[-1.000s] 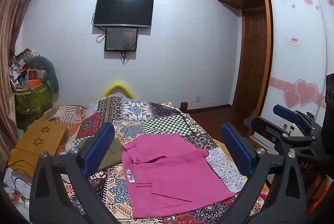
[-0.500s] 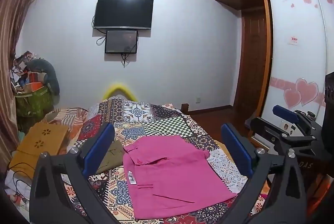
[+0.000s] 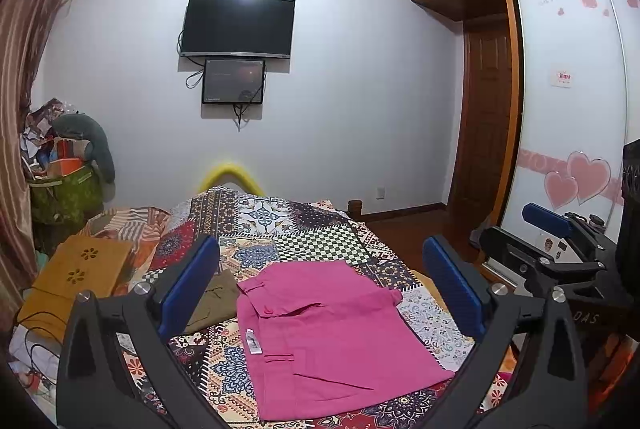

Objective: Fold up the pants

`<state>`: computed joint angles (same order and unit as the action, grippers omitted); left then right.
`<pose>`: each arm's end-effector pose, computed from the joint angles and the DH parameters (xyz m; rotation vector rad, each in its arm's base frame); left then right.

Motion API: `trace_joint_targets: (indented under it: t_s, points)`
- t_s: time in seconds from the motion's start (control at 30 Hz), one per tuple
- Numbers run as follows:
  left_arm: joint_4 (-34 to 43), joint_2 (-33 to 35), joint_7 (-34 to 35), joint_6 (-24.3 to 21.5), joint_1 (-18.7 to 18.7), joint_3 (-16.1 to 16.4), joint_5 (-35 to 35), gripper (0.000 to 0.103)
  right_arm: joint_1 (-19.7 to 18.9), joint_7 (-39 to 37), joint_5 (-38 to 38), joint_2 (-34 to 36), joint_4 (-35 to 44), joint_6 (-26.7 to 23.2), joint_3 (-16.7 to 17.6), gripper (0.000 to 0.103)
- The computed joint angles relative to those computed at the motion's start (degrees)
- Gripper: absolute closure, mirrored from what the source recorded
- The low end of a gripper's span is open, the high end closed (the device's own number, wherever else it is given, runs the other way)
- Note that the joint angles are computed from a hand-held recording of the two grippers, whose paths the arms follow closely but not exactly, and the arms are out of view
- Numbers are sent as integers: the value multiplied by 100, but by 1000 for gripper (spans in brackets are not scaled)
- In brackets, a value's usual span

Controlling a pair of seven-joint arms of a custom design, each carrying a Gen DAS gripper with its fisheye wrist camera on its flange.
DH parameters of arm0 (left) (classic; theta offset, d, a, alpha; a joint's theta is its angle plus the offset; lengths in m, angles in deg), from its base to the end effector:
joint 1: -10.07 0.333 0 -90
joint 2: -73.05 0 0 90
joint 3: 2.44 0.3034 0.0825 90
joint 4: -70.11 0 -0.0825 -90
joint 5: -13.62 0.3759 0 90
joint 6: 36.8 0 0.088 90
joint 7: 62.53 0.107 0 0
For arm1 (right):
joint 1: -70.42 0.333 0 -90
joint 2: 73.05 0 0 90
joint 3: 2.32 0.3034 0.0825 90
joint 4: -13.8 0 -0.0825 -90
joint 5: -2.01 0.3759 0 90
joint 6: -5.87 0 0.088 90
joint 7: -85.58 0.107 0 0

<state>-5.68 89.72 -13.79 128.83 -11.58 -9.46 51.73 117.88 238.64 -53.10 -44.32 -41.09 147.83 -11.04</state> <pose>0.5801 -0.3395 0.7094 -1.2371 1.6377 -1.3456 0.5327 0.4826 0.7028 -1.4136 1.2848 -0.9879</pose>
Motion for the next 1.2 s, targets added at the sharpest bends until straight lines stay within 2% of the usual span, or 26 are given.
trace_joint_targets:
  t_s: [1.2]
  points:
    - [-10,19,-164,62,-20,61,154,0,29,23,2,24,16,5,-3,0]
